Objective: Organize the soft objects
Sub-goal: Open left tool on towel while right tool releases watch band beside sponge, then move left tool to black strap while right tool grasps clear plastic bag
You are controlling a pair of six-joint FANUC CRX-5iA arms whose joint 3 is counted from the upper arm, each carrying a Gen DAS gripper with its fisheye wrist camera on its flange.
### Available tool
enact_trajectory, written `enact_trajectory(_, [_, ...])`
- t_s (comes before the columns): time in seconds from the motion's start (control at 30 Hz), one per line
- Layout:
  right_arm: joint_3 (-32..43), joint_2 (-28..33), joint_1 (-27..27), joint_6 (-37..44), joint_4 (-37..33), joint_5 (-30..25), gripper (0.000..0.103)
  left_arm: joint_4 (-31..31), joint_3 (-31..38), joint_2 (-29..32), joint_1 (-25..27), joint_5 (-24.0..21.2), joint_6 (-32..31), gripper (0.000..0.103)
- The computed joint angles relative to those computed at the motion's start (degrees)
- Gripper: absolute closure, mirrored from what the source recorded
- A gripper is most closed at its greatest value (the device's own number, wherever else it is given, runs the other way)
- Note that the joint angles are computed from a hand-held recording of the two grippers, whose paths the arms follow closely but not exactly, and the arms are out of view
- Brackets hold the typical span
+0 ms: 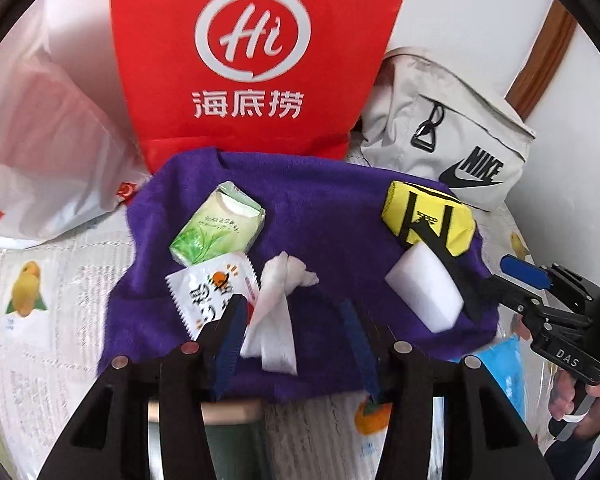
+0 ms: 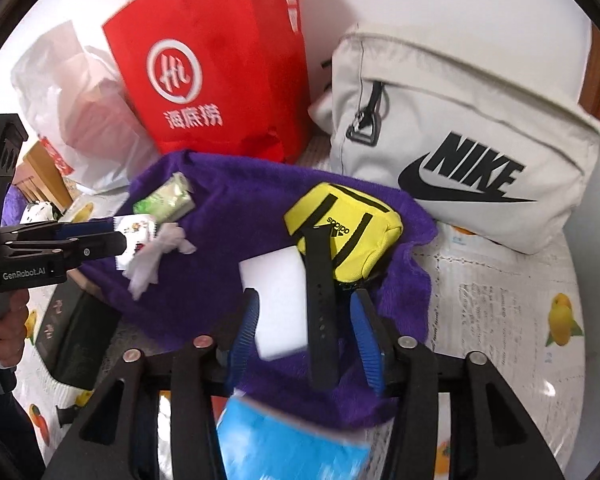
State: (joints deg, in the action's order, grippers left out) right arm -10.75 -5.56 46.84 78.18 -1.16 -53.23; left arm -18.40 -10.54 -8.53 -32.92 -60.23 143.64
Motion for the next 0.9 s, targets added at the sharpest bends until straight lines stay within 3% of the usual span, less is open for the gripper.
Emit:
enact_trajectory(0.53, [-11.60, -19.90, 11.63, -11.35, 6.80, -3.87, 0.052, -11.99, 3.80, -4.34, -19.78, -17.09, 17.58, 0.055])
enact_trajectory(0.9, [-21.59, -35.23, 27.93, -24.34, 12.66, -11.34, 0.040, -15.17, 3.59, -3.60, -31.29, -22.31, 29.71, 0.054])
